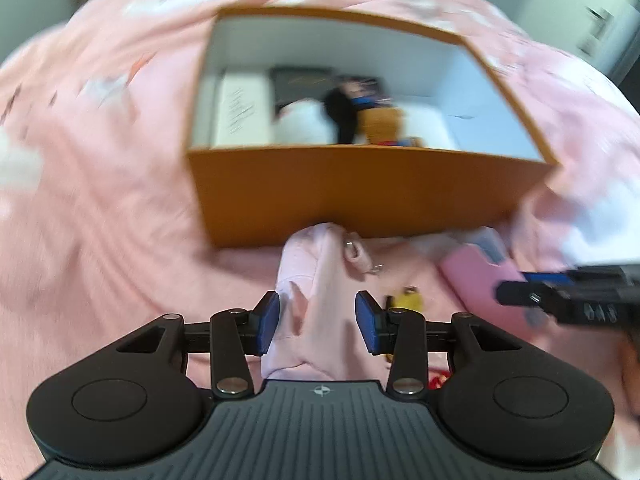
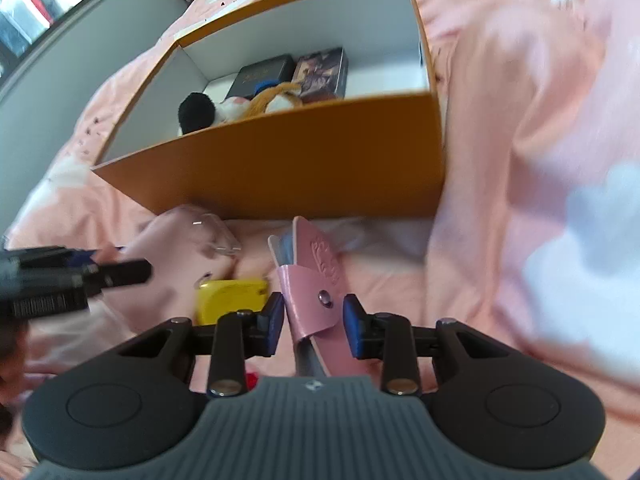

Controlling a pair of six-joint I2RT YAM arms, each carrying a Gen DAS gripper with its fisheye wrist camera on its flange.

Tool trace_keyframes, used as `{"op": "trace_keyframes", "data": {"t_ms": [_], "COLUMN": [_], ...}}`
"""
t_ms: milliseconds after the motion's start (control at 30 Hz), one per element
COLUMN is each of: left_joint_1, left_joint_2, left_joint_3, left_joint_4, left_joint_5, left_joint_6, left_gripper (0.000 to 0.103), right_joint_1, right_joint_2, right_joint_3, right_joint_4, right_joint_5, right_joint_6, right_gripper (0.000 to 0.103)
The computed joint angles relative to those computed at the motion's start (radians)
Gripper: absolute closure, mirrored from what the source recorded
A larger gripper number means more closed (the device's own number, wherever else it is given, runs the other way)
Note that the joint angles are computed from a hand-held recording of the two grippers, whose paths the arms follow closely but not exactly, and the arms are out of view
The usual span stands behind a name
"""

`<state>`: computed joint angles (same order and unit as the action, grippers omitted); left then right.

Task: Organize objects
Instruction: 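Lift and carry the pink pouch and pink wallet toward the orange box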

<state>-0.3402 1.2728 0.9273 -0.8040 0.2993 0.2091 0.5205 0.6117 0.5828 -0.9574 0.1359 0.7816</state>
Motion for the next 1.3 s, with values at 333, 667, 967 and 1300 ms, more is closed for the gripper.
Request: {"op": "trace_keyframes", "data": {"t_ms": [333, 667, 967, 1300], "left_joint_1": [0.036, 0.084, 0.126, 0.093], "left_joint_2": [0.216, 0.171, -0.030, -0.069], "left_joint_3": [0.105, 0.072, 0.050, 0.134], "left_joint_4": [-0.012, -0.004, -0.043, 0.048], "left_joint_5": [0.021, 0.088, 0.205, 0.342], "left_joint_6": [0.028, 0.062, 0.059, -0.073], "left_gripper": [0.049, 0.071, 0.075, 0.076], "right_joint_1": [-0.075, -0.066, -0.059, -0.096], "right_joint_2": [0.089, 0.091, 0.015, -0.020], "right_joint_3": [0.020, 0.038, 0.138, 0.342], "right_joint_4": [0.021, -0.013, -0.103, -0.151], "right_joint_5": [0.016, 0.028, 0.002, 0.020], "right_joint_6": [-0.170, -0.241, -0.207, -0.234], "right_gripper": [0.066, 0.078, 0.080, 0.080]}}
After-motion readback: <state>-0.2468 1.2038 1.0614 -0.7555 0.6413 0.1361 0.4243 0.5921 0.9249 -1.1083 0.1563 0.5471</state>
